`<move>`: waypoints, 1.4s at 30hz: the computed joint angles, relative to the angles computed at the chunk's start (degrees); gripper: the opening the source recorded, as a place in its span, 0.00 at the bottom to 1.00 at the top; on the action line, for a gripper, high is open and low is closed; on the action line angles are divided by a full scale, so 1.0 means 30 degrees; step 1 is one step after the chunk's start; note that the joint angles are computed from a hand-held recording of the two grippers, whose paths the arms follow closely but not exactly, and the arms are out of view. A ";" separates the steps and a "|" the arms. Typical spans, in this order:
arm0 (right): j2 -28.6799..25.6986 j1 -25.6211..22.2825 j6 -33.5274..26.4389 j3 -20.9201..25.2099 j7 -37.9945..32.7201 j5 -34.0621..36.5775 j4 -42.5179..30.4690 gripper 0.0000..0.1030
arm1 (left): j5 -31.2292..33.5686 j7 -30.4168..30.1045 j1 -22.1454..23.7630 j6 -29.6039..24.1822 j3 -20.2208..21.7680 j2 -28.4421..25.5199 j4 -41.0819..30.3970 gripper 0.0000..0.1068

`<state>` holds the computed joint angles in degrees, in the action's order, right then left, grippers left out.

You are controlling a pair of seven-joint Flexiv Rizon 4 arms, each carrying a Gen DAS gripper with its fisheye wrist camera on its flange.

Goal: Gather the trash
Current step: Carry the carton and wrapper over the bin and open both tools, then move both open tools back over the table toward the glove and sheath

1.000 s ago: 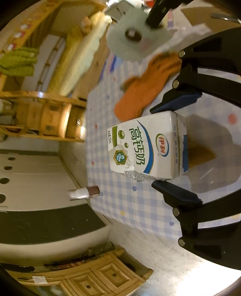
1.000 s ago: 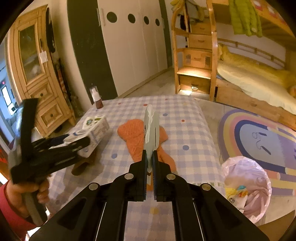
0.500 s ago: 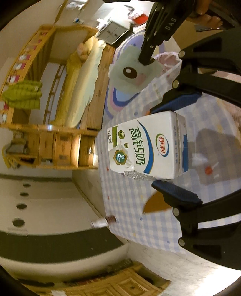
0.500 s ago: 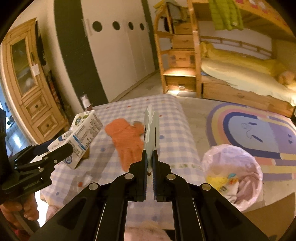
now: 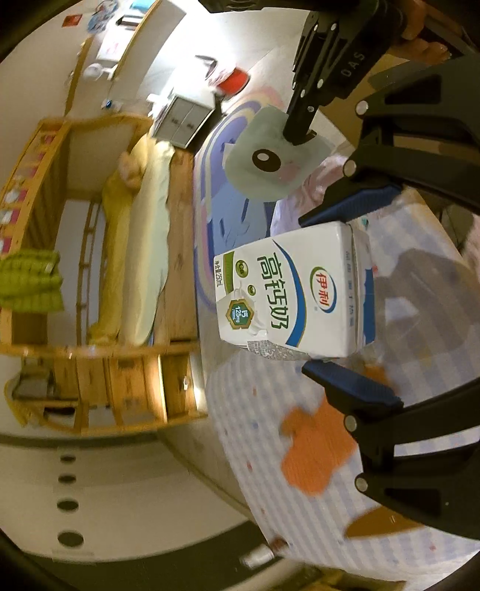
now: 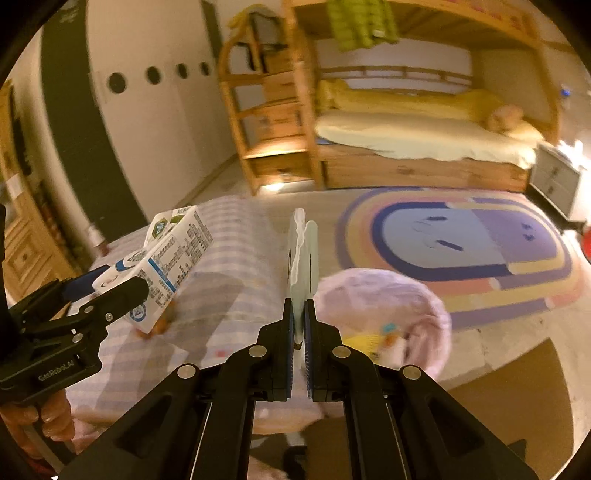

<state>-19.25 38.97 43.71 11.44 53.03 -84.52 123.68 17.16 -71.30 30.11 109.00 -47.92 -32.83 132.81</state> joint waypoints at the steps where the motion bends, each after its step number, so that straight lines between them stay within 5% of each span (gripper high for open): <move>1: 0.0113 -0.0105 0.0026 -0.0005 0.0132 0.0099 0.0227 0.05 | -0.0071 0.0125 -0.0554 -0.0210 0.0219 -0.0215 -0.0326 0.66; 10: 0.0789 -0.1924 0.1545 -0.0332 0.1572 -0.0616 0.2091 0.05 | -0.1497 0.1438 -0.4185 -0.1465 0.1111 -0.1957 -0.2768 0.66; 15: 0.0558 -0.3003 0.2603 -0.0715 0.2381 -0.2150 0.2231 0.06 | -0.2147 0.2039 -0.4604 -0.1876 0.0645 -0.2735 -0.3622 0.67; 18: 0.0296 -0.3547 0.3048 -0.0732 0.2587 -0.2406 0.2242 0.17 | -0.2534 0.1831 -0.5250 -0.1239 0.1269 -0.2582 -0.3789 0.86; 20: 0.0248 -0.3482 0.2799 -0.0614 0.2861 -0.2226 0.2199 0.34 | -0.2499 0.1649 -0.5004 -0.1256 0.1245 -0.2447 -0.3702 0.86; 31: 0.1160 -0.2140 0.1644 0.0316 0.2462 -0.1269 0.2127 0.34 | -0.1437 -0.0348 -0.3880 0.0604 0.3027 0.0115 -0.1449 0.86; 42: 0.0158 -0.0166 0.1084 0.0354 -0.0526 -0.0829 -0.0569 0.34 | 0.1008 -0.2451 0.0509 0.1322 0.2331 0.2669 0.1014 0.86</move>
<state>-18.77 38.47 46.96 12.50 51.46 -87.01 121.97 20.18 -78.65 31.64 112.96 -40.93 -24.83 135.85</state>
